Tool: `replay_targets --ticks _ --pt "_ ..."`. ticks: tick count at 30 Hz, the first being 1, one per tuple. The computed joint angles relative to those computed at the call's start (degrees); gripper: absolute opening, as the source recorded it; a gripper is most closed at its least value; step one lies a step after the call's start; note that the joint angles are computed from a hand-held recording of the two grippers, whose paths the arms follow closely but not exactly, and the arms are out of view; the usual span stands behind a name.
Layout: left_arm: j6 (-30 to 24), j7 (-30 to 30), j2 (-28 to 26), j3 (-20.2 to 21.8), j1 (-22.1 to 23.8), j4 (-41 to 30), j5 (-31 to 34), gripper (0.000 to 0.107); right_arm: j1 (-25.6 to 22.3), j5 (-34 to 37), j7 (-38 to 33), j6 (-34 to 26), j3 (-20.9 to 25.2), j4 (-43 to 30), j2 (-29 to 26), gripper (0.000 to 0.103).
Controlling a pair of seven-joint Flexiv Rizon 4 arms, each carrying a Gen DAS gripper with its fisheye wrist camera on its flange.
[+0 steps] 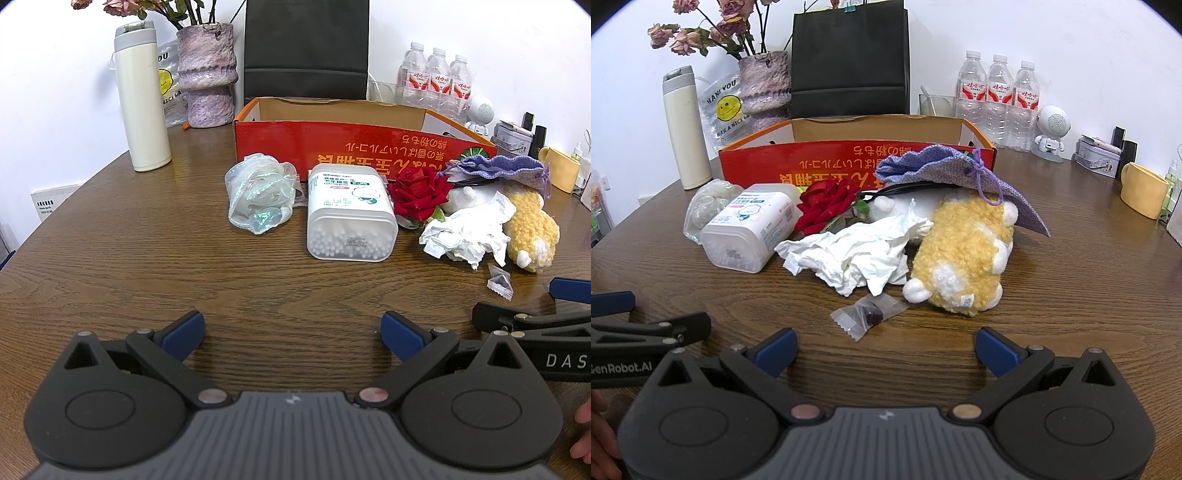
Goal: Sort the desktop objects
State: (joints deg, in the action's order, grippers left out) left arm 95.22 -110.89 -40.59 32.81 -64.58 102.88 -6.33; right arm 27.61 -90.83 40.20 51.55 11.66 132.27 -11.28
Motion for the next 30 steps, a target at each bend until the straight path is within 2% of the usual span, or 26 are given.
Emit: replay_targets --ticks 22,30 --pt "0.03 -0.34 0.03 0.03 -0.05 0.01 0.33 0.103 0.31 2.23 -1.19 0.01 0.13 0.06 0.35 0.103" --pt "-0.01 -0.39 0.08 0.07 -0.12 0.05 0.41 0.103 0.21 1.12 -0.55 0.44 -0.02 0.15 0.11 0.103"
